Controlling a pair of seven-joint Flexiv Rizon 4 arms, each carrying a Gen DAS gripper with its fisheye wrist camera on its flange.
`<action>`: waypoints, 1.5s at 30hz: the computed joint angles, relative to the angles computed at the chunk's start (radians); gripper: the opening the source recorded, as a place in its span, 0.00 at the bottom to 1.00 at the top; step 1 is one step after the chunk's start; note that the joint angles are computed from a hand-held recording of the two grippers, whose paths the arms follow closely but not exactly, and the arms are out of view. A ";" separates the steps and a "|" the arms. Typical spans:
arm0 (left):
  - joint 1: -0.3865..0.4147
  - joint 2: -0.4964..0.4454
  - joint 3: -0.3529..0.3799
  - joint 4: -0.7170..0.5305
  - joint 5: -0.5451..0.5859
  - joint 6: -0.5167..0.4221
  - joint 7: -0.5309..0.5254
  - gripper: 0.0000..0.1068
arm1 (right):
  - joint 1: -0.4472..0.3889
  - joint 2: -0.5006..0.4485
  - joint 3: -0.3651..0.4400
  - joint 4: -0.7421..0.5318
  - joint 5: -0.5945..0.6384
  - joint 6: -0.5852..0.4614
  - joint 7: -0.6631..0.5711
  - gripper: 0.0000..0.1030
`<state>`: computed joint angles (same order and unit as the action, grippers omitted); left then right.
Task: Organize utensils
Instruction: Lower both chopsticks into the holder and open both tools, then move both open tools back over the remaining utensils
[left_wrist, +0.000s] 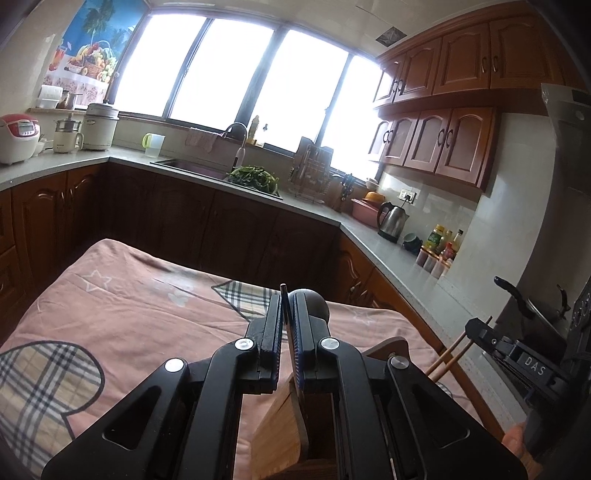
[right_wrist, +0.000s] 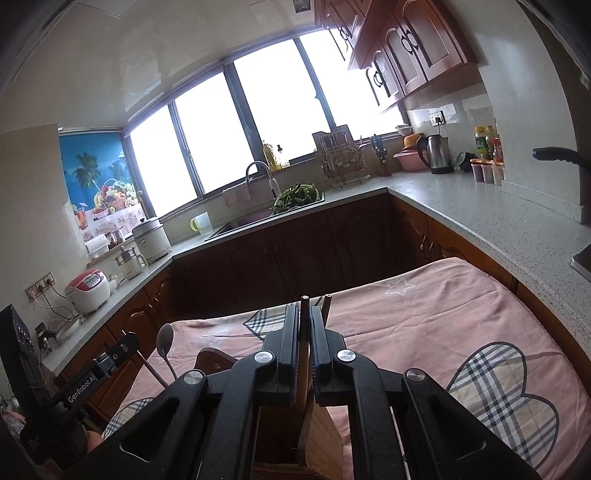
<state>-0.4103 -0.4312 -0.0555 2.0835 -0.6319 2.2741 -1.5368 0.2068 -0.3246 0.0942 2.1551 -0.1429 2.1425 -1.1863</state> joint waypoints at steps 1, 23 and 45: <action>-0.001 0.002 0.001 0.000 -0.003 -0.004 0.003 0.05 | -0.006 0.000 0.003 -0.001 -0.008 -0.004 0.004 0.07; -0.089 0.133 -0.001 0.175 -0.148 0.021 0.059 0.83 | -0.149 0.067 0.052 0.145 -0.158 0.139 0.196 0.90; -0.232 0.328 -0.130 0.497 -0.476 0.052 0.058 0.85 | -0.218 0.238 0.004 0.490 -0.290 0.218 0.302 0.93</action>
<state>-0.6422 -0.1031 -0.1852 2.5805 -1.1081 2.3263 -1.4789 -0.0114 -0.0867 0.0981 2.6455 -0.4325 2.3609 -0.8839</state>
